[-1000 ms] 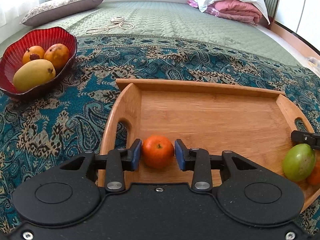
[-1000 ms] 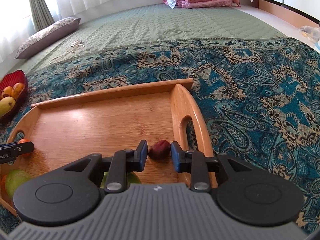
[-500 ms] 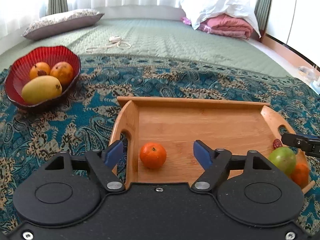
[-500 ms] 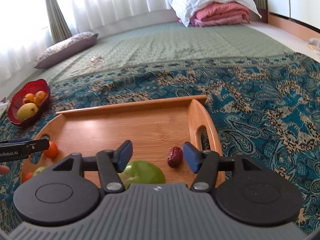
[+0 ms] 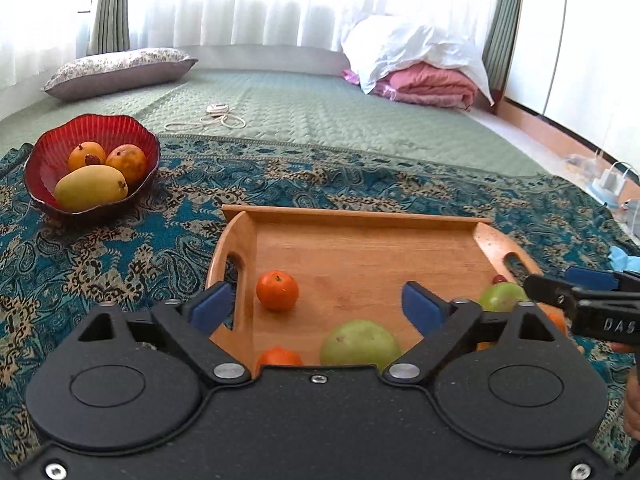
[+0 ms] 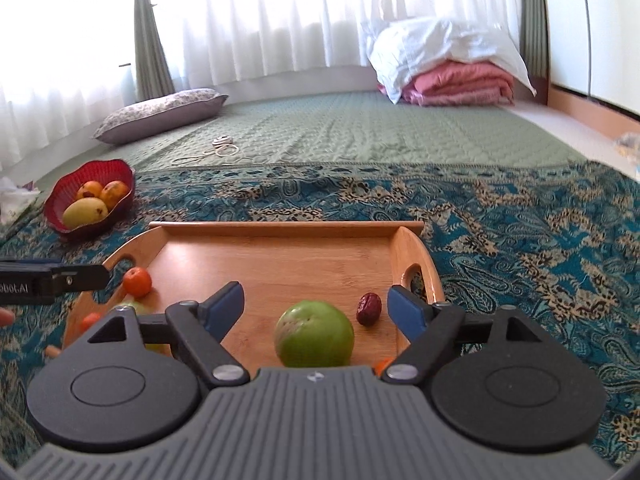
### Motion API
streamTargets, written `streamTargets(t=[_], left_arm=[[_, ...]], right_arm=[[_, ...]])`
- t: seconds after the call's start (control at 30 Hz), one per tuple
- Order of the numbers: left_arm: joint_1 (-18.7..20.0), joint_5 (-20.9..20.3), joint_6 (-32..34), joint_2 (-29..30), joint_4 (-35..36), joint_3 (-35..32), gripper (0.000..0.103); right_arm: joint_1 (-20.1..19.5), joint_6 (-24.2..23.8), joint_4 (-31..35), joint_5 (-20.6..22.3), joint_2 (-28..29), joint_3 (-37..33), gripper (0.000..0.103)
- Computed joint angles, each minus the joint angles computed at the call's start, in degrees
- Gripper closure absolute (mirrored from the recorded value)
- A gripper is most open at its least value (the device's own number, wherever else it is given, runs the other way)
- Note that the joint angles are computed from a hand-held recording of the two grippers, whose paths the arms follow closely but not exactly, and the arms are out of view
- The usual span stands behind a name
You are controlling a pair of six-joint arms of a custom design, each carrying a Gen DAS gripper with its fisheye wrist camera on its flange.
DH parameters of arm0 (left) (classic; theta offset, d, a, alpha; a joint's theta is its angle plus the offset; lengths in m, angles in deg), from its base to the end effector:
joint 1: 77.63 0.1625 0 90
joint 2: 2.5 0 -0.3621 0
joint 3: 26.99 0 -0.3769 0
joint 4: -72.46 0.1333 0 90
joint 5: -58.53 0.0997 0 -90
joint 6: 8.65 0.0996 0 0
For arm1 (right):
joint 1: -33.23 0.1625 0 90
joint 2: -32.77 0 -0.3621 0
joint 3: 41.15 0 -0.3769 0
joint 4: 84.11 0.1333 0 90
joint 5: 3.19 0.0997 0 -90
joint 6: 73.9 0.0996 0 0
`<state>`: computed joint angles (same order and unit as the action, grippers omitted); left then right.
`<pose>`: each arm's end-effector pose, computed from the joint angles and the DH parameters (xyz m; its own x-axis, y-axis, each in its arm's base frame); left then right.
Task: Organize fruits
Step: 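Pull both grippers back from the tray toward the loose fruit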
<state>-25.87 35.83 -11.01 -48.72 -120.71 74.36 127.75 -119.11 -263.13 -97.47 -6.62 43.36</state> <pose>-0.1705 -0.5802 0.1631 -0.7441 -0.3213 -0.5857 0.3835 0.5123 -0.7684 0.1796 -0.6745 0.1228 -0.6629 -0.5288 0.5300 -0.7484 0.4869 -0.4503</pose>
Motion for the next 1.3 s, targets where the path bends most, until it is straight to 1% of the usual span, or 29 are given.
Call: streamTargets(t=[0.2, 0.43, 0.53, 0.6, 0.7, 0.77, 0.87, 1.03, 1.17, 1.3], left_arm=[[-2.2, 2.0, 2.7, 0.8, -4.7, 2.8, 0.009], [-4.3, 3.3, 0.1, 0.7, -6.6, 7.6, 0.008], [-5.1, 4.3, -0.1, 1.2, -7.9, 8.9, 0.007], [-5.5, 5.3, 1.2, 2.2, -10.3, 9.3, 0.006], [-6.2, 6.3, 2.4, 3.0, -12.5, 10.2, 0.0], [-6.4, 6.2, 2.9, 3.3, -13.7, 10.8, 0.0], [-6.7, 6.0, 1.4, 3.2, -12.9, 11.7, 0.0], [-6.7, 5.1, 0.6, 3.5, -11.8, 12.4, 0.0], [-6.0, 4.9, -2.3, 3.8, -7.4, 12.3, 0.0], [-5.2, 2.7, -5.8, 3.4, -4.5, 12.8, 0.003]], right_arm=[[-0.7, -3.7, -4.9, 2.6, -3.0, 6.9, 0.014], [-2.5, -7.7, -11.5, 5.5, -5.3, 14.7, 0.013], [-3.5, -9.1, -12.9, 7.0, -6.4, 17.8, 0.013], [-4.0, -10.0, -13.5, 8.1, -7.1, 19.6, 0.013], [-4.8, -10.9, -14.1, 9.5, -8.1, 22.0, 0.013], [-5.2, -11.3, -14.0, 10.1, -8.7, 23.2, 0.013], [-5.5, -12.3, -14.5, 10.4, -9.1, 24.6, 0.013], [-6.3, -14.0, -15.4, 11.6, -9.8, 27.1, 0.013], [-6.4, -16.5, -16.7, 11.6, -9.7, 28.5, 0.013], [-6.7, -18.8, -17.8, 11.7, -9.5, 29.9, 0.014]])
